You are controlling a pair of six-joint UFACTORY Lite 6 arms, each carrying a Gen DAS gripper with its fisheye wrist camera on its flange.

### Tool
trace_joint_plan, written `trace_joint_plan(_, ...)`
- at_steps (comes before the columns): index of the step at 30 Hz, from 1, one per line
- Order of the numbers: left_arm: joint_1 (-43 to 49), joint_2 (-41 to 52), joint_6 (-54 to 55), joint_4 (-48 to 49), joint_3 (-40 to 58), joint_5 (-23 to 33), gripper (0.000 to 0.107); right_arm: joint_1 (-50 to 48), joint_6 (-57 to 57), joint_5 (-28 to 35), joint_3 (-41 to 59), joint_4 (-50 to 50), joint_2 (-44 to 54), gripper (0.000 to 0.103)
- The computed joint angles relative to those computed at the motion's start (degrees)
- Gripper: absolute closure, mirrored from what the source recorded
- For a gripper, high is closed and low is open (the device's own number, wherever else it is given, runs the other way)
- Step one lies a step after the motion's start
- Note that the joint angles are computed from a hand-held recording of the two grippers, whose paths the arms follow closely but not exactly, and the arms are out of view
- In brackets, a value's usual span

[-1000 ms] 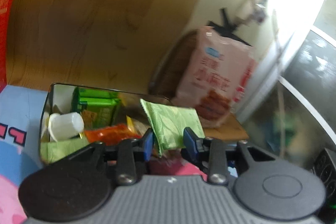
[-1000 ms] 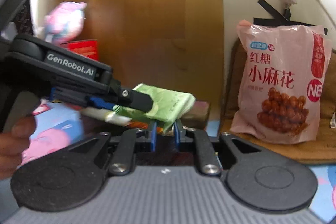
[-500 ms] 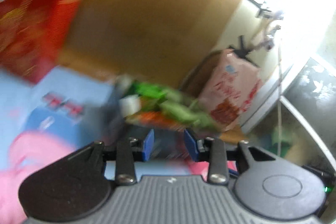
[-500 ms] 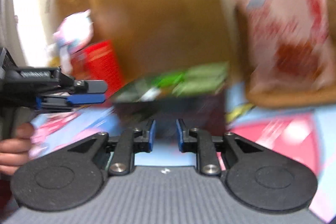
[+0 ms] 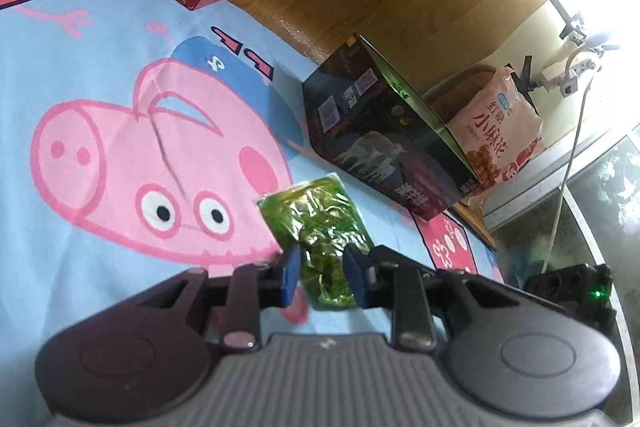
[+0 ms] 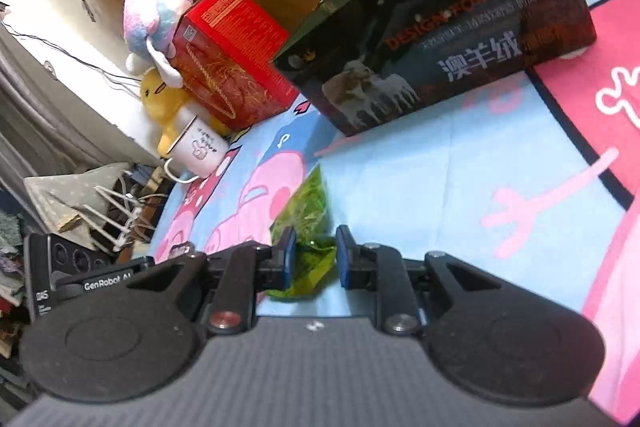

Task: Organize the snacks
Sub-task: 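Grasp the green pickle bag with the left tool, then carry the pickle bag into the black tin and release it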

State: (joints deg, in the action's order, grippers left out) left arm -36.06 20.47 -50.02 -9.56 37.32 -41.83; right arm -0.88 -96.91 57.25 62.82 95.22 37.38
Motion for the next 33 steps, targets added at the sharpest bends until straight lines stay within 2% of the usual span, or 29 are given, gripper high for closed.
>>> trace_joint_plan(3, -0.8, -0.1, 0.95, -0.94, -0.48, -0.36, 0.082, -0.93, 1.27, 0.92, -0.78, -0.77, -0.05, 0.084)
trace_joint_plan(5, -1.28, -0.37, 0.84, -0.66, -0.92, -0.76, 0.078, -2.52, 2.78, 2.89, -2.0, -1.92, -0.3, 0.089)
trace_joint_plan(7, -1.49, -0.76, -0.21, 0.57, -1.5, -1.26, 0.074, -4.76, 3.06, 5.54, -4.37, -1.81, -0.89, 0.089)
trace_joint_plan(11, -2.64, -1.51, -2.27, 1.9, -2.14, -2.42, 0.053, -11.94, 9.91, 12.15, -5.25, -2.96, 2.52, 0.091)
trace_joint_plan(15, -2.18, 1.09, -10.84, 9.95, -0.61, -5.97, 0.053, -17.86, 16.93, 19.6, -3.49, -5.32, 7.26, 0.092)
trace_joint_plan(18, -1.26, 4.45, -17.15, 15.47, 1.23, -11.03, 0.053, -19.24, 17.83, 21.86, -3.79, -6.31, 7.46, 0.092)
trace_joint_plan(20, -0.81, 5.91, -18.96, 16.85, 2.65, -12.07, 0.062, -19.45, 17.45, 22.93, -4.11, -7.43, 7.31, 0.092)
trace_joint_plan(21, -0.51, 6.55, -19.39, 17.64, 3.58, -11.95, 0.074, -19.41, 17.36, 23.39, -4.33, -7.77, 7.25, 0.092)
trace_joint_plan(23, -0.31, 7.29, -19.04, 18.16, 5.3, -10.95, 0.083, -19.19, 16.71, 23.65, -4.82, -8.08, 6.56, 0.092)
trace_joint_plan(27, 0.3, 5.96, -16.37, 19.82, 8.81, -6.81, 0.084, -19.32, 14.86, 23.44, -5.23, -7.22, 3.88, 0.092)
trace_joint_plan(33, 2.24, 6.62, -8.56, 23.2, 23.8, 7.37, 0.082, -16.64, 9.23, 18.74, -3.59, -0.6, -4.77, 0.092)
